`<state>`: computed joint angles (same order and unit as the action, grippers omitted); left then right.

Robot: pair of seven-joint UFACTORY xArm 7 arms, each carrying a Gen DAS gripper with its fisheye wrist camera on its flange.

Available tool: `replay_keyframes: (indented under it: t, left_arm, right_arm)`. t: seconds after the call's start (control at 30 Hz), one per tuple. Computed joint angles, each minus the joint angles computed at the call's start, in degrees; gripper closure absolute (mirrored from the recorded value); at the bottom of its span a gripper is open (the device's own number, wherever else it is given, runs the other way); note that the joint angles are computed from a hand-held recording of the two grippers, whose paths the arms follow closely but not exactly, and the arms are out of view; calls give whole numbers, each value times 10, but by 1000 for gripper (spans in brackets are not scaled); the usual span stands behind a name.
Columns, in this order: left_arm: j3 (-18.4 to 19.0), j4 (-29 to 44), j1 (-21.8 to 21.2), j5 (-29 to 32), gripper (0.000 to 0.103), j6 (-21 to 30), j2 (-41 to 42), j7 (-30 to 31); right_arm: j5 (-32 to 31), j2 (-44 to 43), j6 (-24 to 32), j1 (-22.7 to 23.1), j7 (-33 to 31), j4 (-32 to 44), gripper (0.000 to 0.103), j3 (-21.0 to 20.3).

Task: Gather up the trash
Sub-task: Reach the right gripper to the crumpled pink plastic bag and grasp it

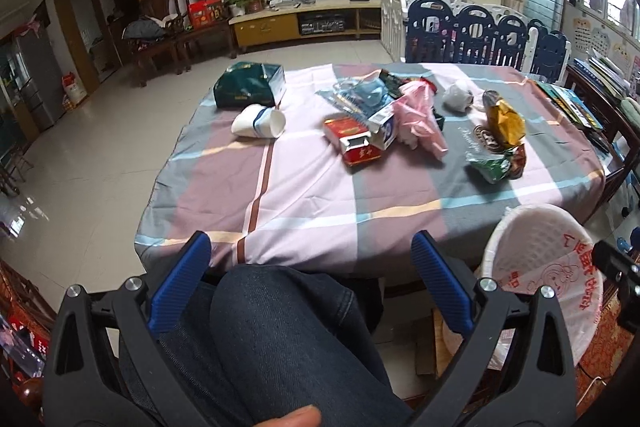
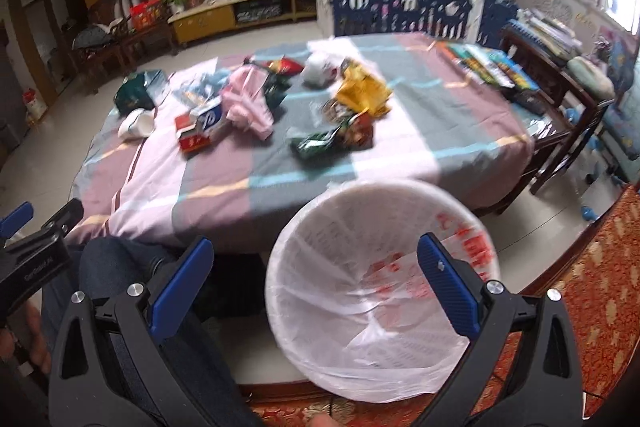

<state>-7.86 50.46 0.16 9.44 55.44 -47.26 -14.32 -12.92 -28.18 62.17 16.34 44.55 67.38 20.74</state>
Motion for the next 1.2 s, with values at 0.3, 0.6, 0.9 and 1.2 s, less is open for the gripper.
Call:
replay_keyframes:
  t: [0.3, 0.6, 0.9, 1.2]
  left_arm:
    - [52, -17, -33, -74, 23, -60, 79, 36]
    - [72, 25, -28, -115, 27, -170, 230, 18]
    - [96, 0, 9, -183, 17, -222, 260, -72]
    - [88, -10, 9, -151, 16, -240, 252, -76]
  right_arm:
    - [-32, 77, -32, 11, 9, 21, 5, 4]
    - [-106, 181, -32, 9, 46, 88, 7, -17]
    - [-26, 264, -125, 39, 21, 105, 40, -75]
    - [9, 490, -138, 61, -43, 364, 38, -114]
